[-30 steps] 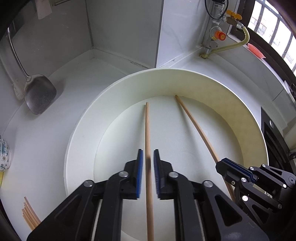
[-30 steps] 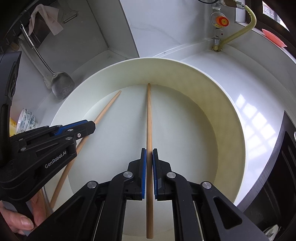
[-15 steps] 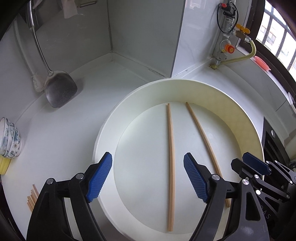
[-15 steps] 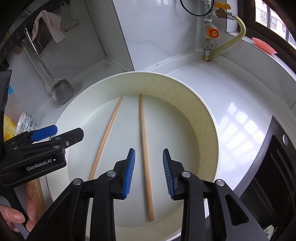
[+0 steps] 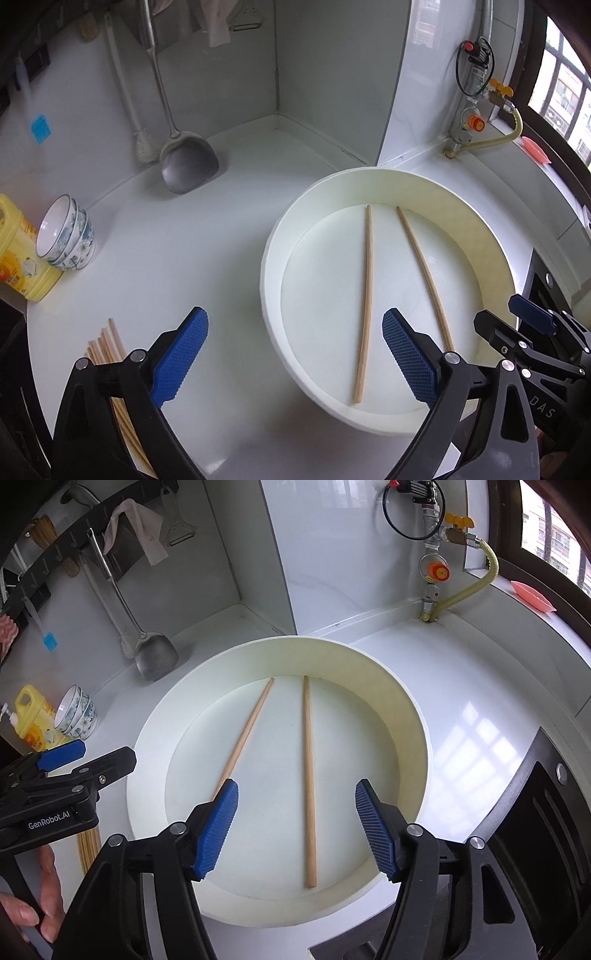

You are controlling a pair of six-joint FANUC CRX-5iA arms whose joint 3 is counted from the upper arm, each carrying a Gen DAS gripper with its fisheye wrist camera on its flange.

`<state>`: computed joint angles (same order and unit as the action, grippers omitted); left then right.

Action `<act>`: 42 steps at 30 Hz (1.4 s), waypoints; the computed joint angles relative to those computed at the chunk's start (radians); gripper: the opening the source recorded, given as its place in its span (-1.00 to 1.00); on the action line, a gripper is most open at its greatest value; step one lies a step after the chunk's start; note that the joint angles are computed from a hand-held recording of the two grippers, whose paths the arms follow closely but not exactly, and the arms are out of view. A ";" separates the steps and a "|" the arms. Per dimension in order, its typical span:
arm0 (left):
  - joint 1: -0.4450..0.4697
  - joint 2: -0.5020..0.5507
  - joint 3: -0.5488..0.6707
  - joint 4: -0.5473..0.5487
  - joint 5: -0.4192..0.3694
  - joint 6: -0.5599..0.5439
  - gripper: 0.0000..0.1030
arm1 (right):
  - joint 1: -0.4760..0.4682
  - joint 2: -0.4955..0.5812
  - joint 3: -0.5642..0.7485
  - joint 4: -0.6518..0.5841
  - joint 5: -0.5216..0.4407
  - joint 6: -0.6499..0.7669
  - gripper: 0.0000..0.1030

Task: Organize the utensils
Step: 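Move the right gripper back to the chopstick row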

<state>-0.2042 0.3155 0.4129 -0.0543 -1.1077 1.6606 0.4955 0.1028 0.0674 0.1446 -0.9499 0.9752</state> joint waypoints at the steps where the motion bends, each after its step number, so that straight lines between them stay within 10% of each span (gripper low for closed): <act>1: 0.001 -0.013 -0.009 -0.013 -0.005 0.016 0.85 | 0.004 -0.006 -0.002 -0.004 -0.001 0.012 0.23; 20: 0.115 -0.361 -0.275 -0.286 -0.163 0.427 0.88 | 0.161 -0.013 0.087 -0.233 0.005 0.422 0.28; 42: 0.422 -0.464 -0.528 -0.042 0.008 0.082 0.88 | 0.388 0.119 0.134 0.007 -0.038 0.101 0.28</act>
